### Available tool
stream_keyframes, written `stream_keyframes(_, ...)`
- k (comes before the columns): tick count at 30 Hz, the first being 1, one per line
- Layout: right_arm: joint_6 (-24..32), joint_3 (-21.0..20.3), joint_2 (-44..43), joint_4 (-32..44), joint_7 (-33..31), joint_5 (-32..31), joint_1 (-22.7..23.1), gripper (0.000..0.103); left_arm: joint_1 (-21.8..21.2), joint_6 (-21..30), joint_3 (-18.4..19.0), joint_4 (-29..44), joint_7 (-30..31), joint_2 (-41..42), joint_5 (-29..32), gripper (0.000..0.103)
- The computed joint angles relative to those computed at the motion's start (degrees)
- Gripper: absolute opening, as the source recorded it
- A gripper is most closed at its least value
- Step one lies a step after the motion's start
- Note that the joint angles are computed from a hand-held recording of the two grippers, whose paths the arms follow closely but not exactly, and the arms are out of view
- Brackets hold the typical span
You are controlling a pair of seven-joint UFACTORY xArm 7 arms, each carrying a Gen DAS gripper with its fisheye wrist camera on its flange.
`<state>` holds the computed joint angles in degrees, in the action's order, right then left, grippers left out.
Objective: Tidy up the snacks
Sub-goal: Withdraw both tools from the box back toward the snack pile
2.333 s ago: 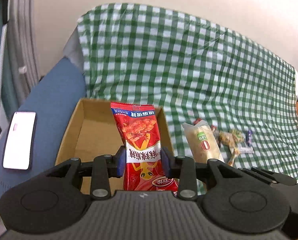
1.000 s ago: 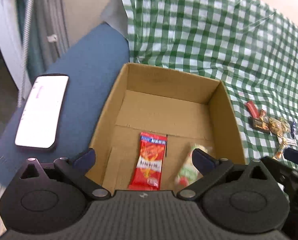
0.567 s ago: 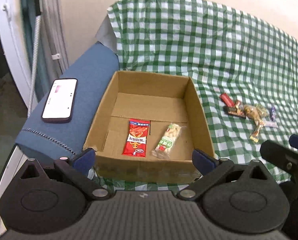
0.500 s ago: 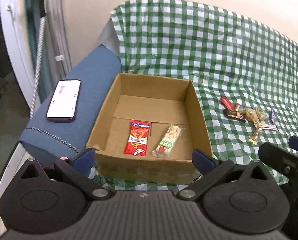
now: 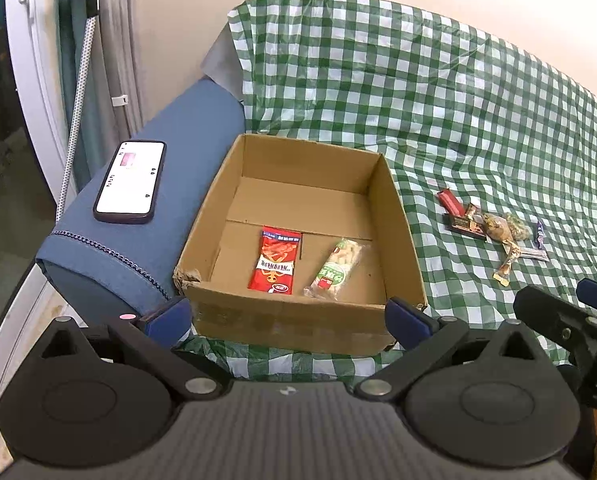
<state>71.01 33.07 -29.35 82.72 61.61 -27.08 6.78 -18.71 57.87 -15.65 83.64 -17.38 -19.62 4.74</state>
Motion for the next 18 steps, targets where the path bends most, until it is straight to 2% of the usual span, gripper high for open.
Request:
stream_keyframes(8, 0.4, -0.9, 2.2, 0.6, -0.3, 0.1, 1.3, 0.101, -0.1, -0.3, -0.1, 0.6, -0.1, 1.0, 0.6, 0.103)
stream_keyframes(18, -1.3, -4.2, 0.8, -2.1, -0.7, 0.6, 2.4, 0.101, -2.3, 3.2, -2.0, 9.5, -1.0, 8.6, 4.3, 0.103)
